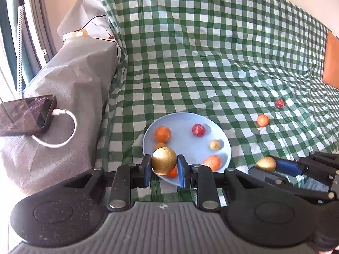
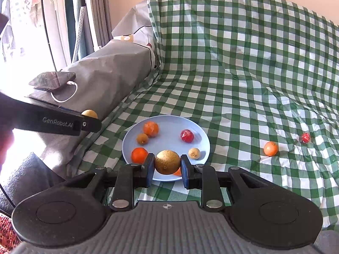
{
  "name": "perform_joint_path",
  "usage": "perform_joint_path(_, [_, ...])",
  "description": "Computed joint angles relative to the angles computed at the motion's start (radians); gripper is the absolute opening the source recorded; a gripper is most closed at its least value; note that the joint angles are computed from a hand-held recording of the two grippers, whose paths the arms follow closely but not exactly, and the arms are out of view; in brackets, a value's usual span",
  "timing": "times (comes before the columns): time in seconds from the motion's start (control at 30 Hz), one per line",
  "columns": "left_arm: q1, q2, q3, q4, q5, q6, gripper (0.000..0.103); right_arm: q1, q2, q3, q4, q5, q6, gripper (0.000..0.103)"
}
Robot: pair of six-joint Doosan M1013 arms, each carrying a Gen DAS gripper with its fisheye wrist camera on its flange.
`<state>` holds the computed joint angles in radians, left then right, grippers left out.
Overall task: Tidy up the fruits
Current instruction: 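Carry both yellow fruits back over the blue plate, then open both tools to release the yellow fruits onto the plate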
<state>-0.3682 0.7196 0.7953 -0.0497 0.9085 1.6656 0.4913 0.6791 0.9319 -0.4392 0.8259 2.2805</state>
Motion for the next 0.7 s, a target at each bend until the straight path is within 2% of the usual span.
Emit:
perform_joint_path(0.23, [-0.007, 0.095, -0.151, 0.018, 0.068, 0.001, 0.028, -0.017, 0.046, -0.064, 0.032, 0.027, -0.059, 0.027])
perform_joint_path(0.7, [-0.011, 0.332, -0.541, 0.052, 0.309, -0.017, 0.028, -0.049, 0.176, -0.246, 0.137, 0.131, -0.202, 0.027])
